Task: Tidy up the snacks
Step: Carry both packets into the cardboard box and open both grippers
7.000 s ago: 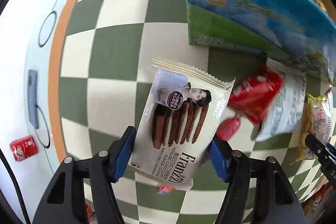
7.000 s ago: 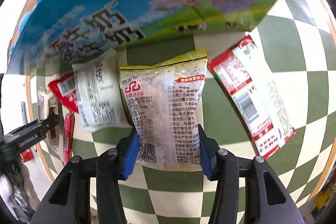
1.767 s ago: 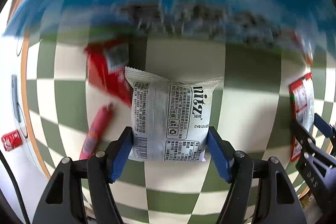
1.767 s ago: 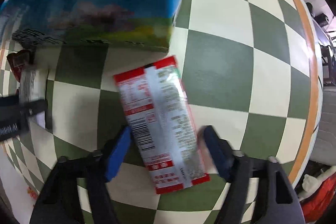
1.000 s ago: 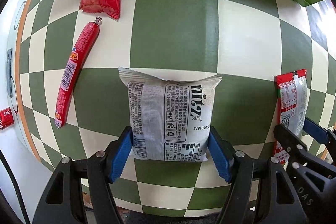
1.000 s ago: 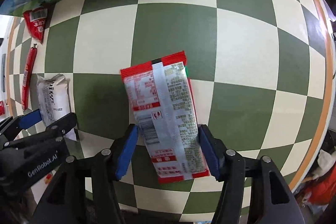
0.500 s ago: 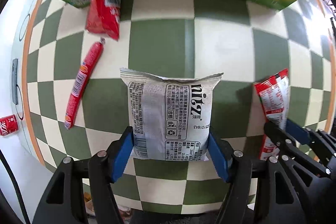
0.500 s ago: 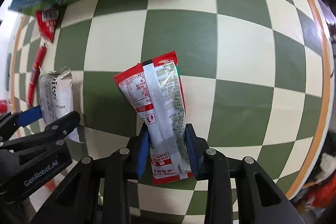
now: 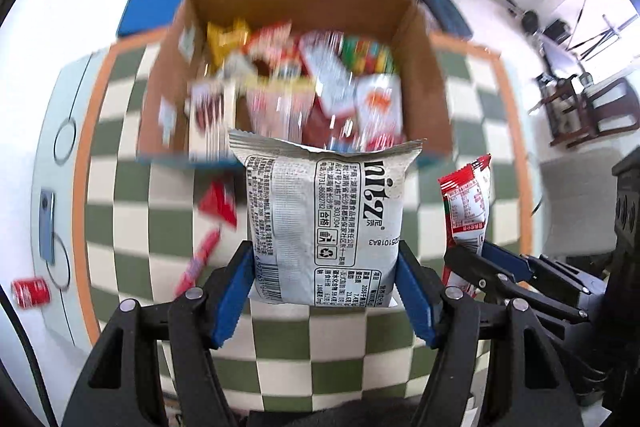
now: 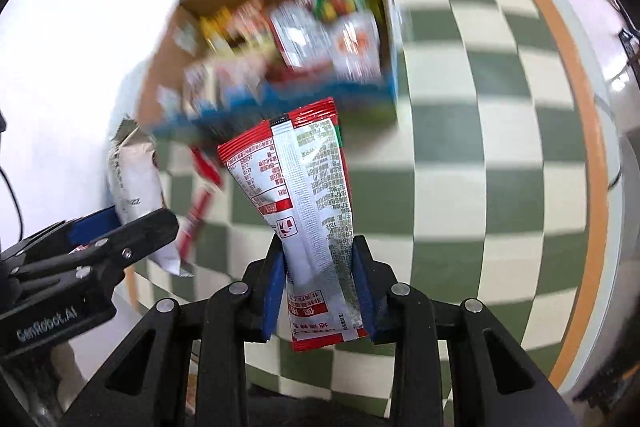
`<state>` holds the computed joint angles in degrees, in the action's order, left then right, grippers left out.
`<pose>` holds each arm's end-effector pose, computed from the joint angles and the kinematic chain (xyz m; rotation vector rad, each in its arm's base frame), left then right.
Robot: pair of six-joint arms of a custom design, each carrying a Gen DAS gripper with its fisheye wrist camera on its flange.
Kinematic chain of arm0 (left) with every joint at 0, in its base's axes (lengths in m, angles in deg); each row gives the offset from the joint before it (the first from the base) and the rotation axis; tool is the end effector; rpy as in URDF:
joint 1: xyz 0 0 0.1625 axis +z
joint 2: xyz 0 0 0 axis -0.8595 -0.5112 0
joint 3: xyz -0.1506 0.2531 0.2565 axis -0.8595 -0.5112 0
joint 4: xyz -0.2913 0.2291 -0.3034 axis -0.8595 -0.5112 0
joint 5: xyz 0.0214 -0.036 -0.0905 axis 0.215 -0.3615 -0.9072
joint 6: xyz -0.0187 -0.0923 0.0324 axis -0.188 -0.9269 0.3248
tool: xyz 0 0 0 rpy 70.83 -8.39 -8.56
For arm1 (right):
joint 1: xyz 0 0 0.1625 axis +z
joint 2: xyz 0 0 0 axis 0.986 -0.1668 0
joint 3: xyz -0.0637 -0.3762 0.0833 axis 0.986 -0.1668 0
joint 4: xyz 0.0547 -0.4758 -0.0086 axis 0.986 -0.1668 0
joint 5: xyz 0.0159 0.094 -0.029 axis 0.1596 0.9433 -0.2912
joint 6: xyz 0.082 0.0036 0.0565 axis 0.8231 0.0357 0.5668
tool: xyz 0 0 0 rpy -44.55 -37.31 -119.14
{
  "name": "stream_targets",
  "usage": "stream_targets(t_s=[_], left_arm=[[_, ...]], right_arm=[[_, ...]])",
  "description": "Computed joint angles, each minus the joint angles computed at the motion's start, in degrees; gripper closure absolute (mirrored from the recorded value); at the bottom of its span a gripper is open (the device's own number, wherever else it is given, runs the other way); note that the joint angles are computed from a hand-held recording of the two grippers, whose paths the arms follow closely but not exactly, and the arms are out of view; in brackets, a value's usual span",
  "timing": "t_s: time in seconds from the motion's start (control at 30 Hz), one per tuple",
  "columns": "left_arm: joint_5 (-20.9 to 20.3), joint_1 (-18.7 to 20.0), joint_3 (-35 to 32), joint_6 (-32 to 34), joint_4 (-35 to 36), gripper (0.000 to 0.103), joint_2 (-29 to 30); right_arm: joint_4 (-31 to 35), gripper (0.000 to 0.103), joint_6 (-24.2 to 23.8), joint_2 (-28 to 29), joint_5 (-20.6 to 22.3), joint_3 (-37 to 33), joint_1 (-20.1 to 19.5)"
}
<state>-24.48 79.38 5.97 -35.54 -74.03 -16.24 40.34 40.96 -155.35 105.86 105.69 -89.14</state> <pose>-0.5484 -0.3703 0.1208 0.6813 2.4641 0.1059 0.0983 -0.1852 0.4632 -0.4210 -2.6267 0.5094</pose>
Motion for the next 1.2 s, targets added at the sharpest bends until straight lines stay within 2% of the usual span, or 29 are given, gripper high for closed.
stream_targets(t_s=[0.07,0.13,0.23,0.27,0.3,0.4,0.5,0.6,0.77,1.03,1.2], left_arm=[[1.1,1.1,-4.2,0.9,0.5,0.037,2.7],[3.1,2.4,-8.2,1.9,1.4,0.037,5.8],[5.0,5.0,-15.0,3.1,4.0,0.037,11.3],[5.2,6.2,-17.6,3.5,5.1,0.037,13.4],[5.1,7.3,-19.7,3.8,6.1,0.037,15.1],[4.4,10.1,-26.8,4.4,9.9,0.037,21.0],[2.8,13.0,-35.0,4.2,14.7,0.037,27.3],[0.7,15.3,-41.7,3.6,18.2,0.037,32.6],[-1.3,17.0,-49.7,3.5,21.7,0.037,38.7],[-1.9,17.5,-58.4,4.2,25.6,0.037,45.4],[-3.0,17.6,-63.2,4.5,27.6,0.035,48.6]], right_arm=[[5.7,0.069,-5.0,-2.0,-4.9,-1.6,-5.0],[12.0,0.069,-11.2,-5.2,-7.8,-1.8,-9.2],[21.6,0.069,-22.5,-8.3,-12.5,-4.0,-18.1],[24.6,0.069,-25.8,-9.2,-13.2,-4.8,-20.6],[29.5,0.069,-31.0,-10.8,-14.1,-6.0,-24.8],[40.7,0.069,-42.4,-14.5,-14.8,-9.2,-35.1],[48.3,0.069,-49.2,-16.4,-13.6,-13.1,-42.7],[53.6,0.069,-53.6,-18.2,-12.5,-15.8,-48.4],[58.3,0.069,-56.7,-20.5,-11.5,-17.6,-53.7],[60.6,0.068,-59.8,-23.5,-11.3,-17.1,-57.2],[62.1,0.063,-59.7,-23.9,-10.9,-17.1,-58.0]])
